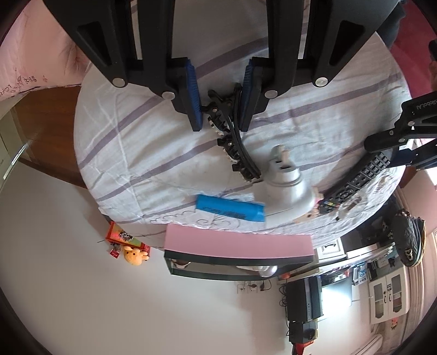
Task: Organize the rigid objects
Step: 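Lift the black remote and black comb and carry them over the pink box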
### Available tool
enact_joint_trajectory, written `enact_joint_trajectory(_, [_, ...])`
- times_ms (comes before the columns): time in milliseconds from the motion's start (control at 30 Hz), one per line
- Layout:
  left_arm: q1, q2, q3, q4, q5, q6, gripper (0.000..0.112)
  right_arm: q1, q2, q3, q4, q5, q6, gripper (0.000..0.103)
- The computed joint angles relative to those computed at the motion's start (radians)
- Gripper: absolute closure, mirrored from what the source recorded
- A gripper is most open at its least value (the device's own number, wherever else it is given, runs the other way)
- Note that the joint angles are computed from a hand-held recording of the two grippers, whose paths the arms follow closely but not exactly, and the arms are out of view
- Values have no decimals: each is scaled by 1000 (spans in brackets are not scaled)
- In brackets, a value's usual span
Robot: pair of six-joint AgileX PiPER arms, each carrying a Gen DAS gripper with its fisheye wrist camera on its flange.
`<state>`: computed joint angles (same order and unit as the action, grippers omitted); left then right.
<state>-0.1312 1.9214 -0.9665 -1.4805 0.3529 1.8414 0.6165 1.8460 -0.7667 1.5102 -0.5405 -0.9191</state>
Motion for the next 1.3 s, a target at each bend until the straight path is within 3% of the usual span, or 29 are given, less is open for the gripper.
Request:
enact_joint_trajectory(233, [28,8,-19,57,50,-76,63,-18,-8,3,-24,33,19,75])
enact_joint_trajectory(400, [12,34,-70,120,52,-160,58,-49,7,-36,7,60,-75,74])
enact_joint_trajectory(633, [-37,67,-135,201,2,-272,56,-66,56,-87,-30,47,-90,70])
enact_joint_trajectory(700, [-50,74,-146,196,-18,-277,56,-64,68,-91,-28,7,-60,83])
enact_joint_trajectory(767, [-72,87,-165,242,-51,-328,56,-77,74,-90,-33,-5,-25,83])
enact_joint_trajectory(900, [-104,101,-165,162,-116,-243,55,-91,92,-115,-21,-6,-38,83])
enact_joint_trajectory(1200, [-121,138,-213,151,-125,-248,45,-123,96,-118,-87,33,22,82])
enact_joint_trajectory(1300, [-118,137,-193,-33,-123,-51,54,-132,102,-122,-116,42,41,81])
